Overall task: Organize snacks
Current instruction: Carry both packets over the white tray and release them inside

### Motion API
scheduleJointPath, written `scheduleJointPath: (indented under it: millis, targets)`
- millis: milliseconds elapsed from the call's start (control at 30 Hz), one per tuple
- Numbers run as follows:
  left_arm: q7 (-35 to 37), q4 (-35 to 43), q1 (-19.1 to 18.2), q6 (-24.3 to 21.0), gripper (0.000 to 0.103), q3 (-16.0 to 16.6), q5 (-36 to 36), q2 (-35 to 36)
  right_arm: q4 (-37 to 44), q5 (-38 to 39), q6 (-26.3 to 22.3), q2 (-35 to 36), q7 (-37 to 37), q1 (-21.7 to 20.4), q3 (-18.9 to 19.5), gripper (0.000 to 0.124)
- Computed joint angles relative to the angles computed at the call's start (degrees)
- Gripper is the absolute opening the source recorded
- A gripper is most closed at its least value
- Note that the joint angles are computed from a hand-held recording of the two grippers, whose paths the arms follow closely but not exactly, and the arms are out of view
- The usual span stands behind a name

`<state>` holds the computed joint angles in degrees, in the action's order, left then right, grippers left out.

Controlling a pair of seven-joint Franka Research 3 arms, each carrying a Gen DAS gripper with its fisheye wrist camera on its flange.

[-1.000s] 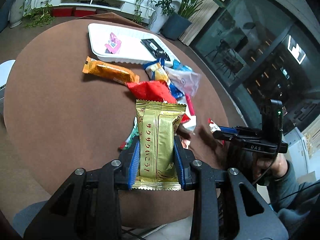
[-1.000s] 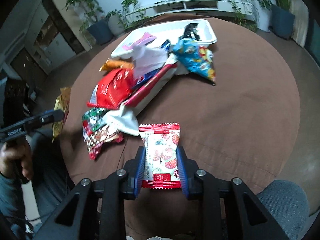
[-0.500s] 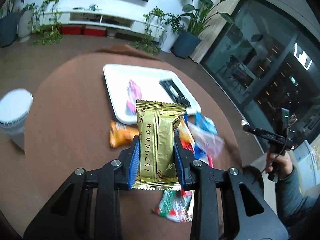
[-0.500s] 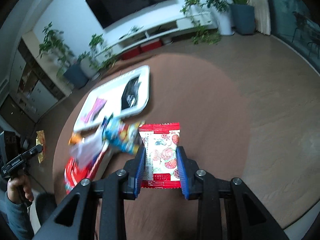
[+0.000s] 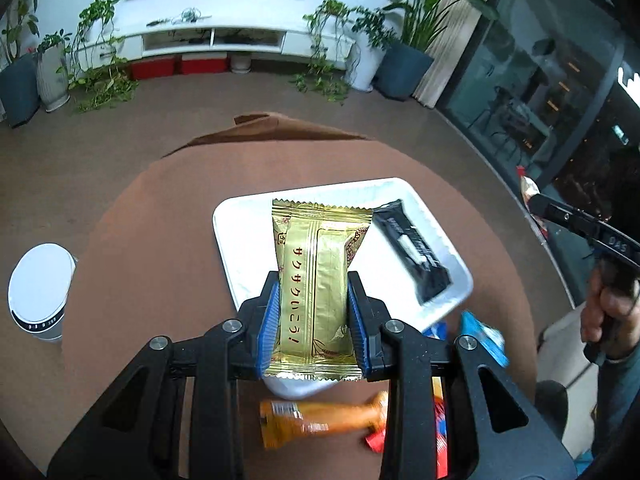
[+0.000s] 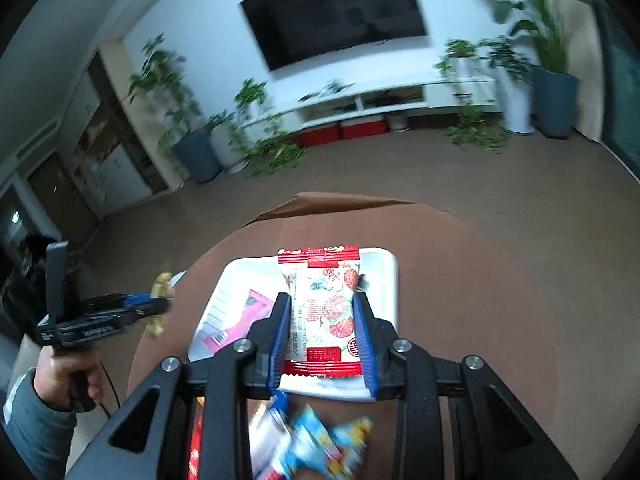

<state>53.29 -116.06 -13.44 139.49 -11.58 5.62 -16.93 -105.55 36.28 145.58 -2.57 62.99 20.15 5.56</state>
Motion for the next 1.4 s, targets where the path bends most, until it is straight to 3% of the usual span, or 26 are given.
scheduleJointPath:
  millis: [200, 400, 667, 800, 1033, 1133, 1333, 1400]
  targets:
    - [-0.3, 4.9, 1.2, -0.7, 0.029, -0.1, 1.5, 8.7, 11.4, -11.8, -4.3, 12.3, 9.0, 2.6, 1.8, 0.033]
    - [-0.7, 7.1, 1.4, -0.8, 0.029, -0.5, 2.9, 13.5, 16.7, -20.1, -8.0, 18.8, 14.1, 4.7, 1.5, 0.033]
    - [-1.7, 10.7, 1.2, -1.0, 0.029, -0.7, 4.7, 18.8, 17.8, -24.4, -9.6, 21.4, 16.8, 5.5, 1.1, 0.033]
    - [-2.6, 12.5, 0.7, -2.8, 0.029, -0.9, 7.0, 19.9, 19.9, -26.4, -12.0, 22.9, 17.9, 6.1, 0.7, 0.034]
    - [-4.1, 13.1, 0.3, -4.0, 0.032, -0.9, 8.4, 20.2, 21.0, -28.0, -12.1, 24.0, 19.1, 6.6, 0.6, 0.035]
    - [-4.1, 13.2, 0.2, -4.1, 0.041, -0.9, 8.8, 20.5, 20.7, -28.0, -11.8, 23.8, 19.2, 6.6, 0.6, 0.035]
    - [-3.8, 11.1, 0.3, -3.0, 0.041, -1.0, 8.1, 18.6, 18.1, -25.9, -9.3, 21.7, 18.5, 5.6, 1.0, 0.035]
    - [-4.2, 9.8, 0.2, -2.0, 0.042, -1.0, 8.5, 17.3, 16.5, -24.9, -8.3, 20.1, 18.2, 5.2, 1.2, 0.042]
